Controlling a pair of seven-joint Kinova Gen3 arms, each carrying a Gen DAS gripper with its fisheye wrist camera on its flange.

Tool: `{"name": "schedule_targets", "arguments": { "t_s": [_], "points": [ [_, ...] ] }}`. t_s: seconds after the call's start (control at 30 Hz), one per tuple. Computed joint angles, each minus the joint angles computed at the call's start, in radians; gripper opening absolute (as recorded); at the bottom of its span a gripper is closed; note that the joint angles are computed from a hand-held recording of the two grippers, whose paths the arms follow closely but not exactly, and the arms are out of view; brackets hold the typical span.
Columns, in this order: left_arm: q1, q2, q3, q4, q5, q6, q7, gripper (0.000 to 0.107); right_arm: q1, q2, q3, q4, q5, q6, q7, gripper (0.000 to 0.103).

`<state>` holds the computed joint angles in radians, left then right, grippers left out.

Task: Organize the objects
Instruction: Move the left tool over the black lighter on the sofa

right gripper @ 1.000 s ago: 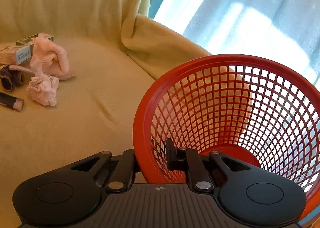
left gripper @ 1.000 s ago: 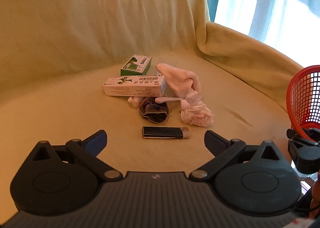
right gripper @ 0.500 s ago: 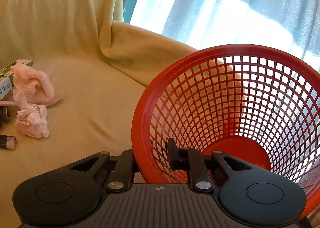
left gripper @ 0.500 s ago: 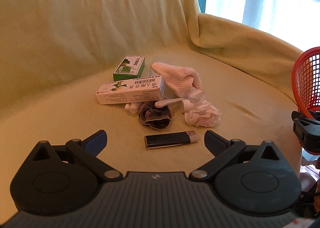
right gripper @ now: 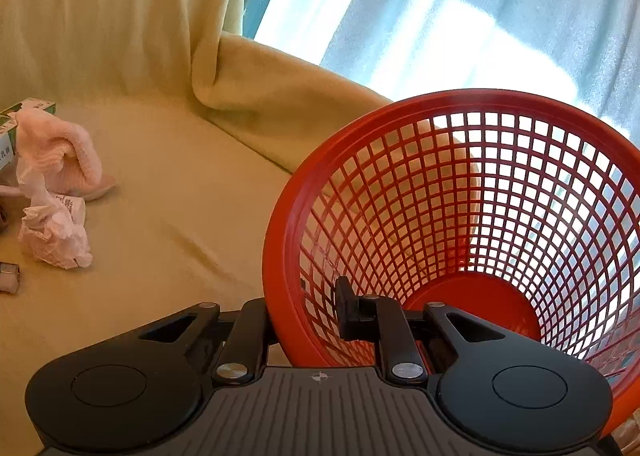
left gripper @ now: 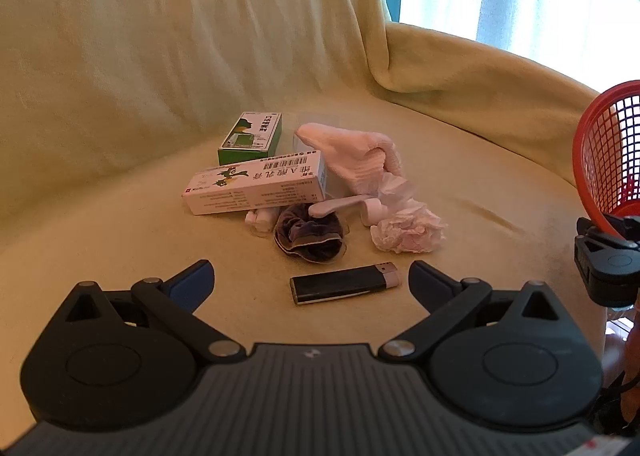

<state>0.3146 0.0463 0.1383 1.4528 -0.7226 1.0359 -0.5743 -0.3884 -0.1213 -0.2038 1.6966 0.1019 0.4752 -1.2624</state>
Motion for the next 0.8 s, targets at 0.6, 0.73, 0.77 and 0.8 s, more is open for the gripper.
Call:
{"name": "schedule_targets", "arguments": {
  "t_s": [0.6, 0.73, 0.77, 0.8],
  "points": [
    [-0.178, 0.027, 0.029, -0.014, 0.277, -0.116, -0.519, 0.093, 0.006, 0.007, -0.035, 0.015, 0.121, -0.031, -0.146, 0.013],
    [-0.085, 0.079, -0.08, -0.106, 0.282, -0.004, -0.434, 0.092, 0.006, 0.005, -0.034, 0.019, 0.125, -0.034, -0.151, 0.013],
    [-0.054, 0.078, -0.123, -0.113, 0.312, -0.005, -0.393, 0.092, 0.006, 0.005, -0.033, 0.02, 0.125, -0.035, -0.151, 0.013],
    [-0.026, 0.072, -0.161, -0.109, 0.336, -0.023, -0.353, 0.092, 0.005, 0.004, -0.031, 0.02, 0.122, -0.035, -0.15, 0.013]
  ]
}}
